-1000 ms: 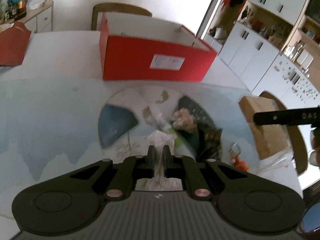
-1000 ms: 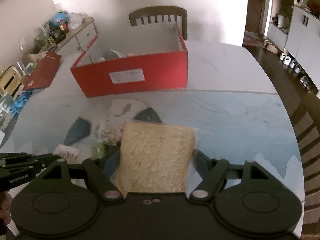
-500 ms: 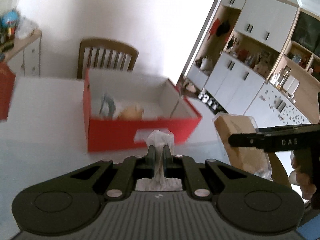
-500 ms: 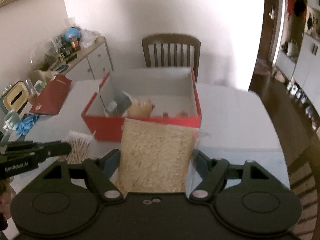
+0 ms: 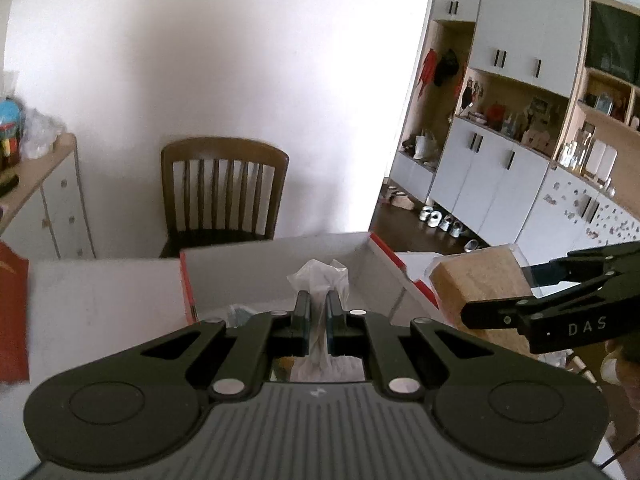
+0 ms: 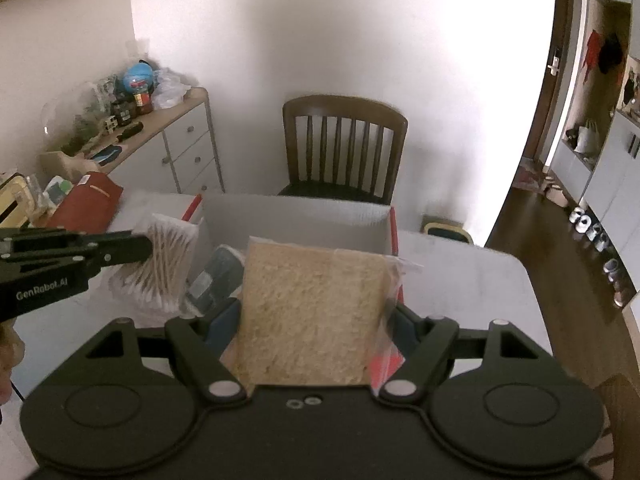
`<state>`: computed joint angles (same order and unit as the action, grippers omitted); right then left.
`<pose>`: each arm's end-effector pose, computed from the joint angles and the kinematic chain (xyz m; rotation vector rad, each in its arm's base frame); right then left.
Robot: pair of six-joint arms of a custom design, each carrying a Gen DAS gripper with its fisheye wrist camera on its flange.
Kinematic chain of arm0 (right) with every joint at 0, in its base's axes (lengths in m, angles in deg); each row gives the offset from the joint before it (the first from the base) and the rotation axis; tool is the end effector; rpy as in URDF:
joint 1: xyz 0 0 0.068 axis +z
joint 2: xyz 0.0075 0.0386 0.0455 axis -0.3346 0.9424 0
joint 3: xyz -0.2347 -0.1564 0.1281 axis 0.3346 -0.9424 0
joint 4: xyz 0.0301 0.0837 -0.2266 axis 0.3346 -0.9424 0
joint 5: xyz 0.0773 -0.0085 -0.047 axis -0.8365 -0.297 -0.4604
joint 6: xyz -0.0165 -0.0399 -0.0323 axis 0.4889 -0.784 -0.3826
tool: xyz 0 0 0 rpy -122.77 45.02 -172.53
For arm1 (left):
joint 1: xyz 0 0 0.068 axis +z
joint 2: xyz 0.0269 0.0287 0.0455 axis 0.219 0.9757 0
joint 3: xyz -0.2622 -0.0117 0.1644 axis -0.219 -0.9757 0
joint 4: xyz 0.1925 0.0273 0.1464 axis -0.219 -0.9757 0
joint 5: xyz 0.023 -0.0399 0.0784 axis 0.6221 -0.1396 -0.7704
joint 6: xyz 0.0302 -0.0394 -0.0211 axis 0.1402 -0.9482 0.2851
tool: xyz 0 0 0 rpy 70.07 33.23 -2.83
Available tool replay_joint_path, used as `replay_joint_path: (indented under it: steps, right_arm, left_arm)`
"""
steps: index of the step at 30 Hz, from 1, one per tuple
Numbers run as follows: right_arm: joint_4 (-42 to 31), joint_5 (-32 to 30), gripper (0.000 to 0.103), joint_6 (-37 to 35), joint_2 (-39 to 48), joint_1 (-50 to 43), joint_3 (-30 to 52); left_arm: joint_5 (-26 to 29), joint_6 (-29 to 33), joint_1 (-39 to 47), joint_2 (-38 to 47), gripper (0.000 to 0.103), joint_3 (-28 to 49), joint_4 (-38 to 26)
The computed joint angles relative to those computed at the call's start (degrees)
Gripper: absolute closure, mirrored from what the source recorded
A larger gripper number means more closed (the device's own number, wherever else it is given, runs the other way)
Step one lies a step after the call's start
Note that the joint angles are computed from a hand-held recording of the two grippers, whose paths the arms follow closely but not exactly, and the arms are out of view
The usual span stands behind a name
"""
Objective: Organize objects
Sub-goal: 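Carry the tan block and cotton swabs with both tools over the red box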
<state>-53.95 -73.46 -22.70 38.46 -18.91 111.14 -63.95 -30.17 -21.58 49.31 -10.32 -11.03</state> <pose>0.1972 0.0077 0.2947 -0.1444 2.3259 0.1659 0.2412 -0.1638 0.2733 0.4170 2.1069 -0.4634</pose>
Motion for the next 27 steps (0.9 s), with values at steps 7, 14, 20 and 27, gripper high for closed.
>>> replay_joint_path:
  steps: [7,14,20,27]
  right_arm:
    - [6.91,3.58,0.026,1.51,9.73,2.31,3.02]
    - [11.04,4.74,0.026,1.98,18.63,2.98,5.65]
    - [13.75,6.64,0.026,2.56,24.33,4.42,6.67]
    - [15.43,7.56,0.027,2.92,28.38,5.27,6.82]
  left_arm:
    - [2.87,2.96,3.88,8.88,0.097,8.0,0.19]
    - [6.34,3.96,6.83,18.63,0.097,16.78,-2.17]
    - [7.28,5.16,7.2,25.48,0.097,22.61,-4.08]
    - [6.53,7.06,6.97,31.79,0.097,28.43,-7.21]
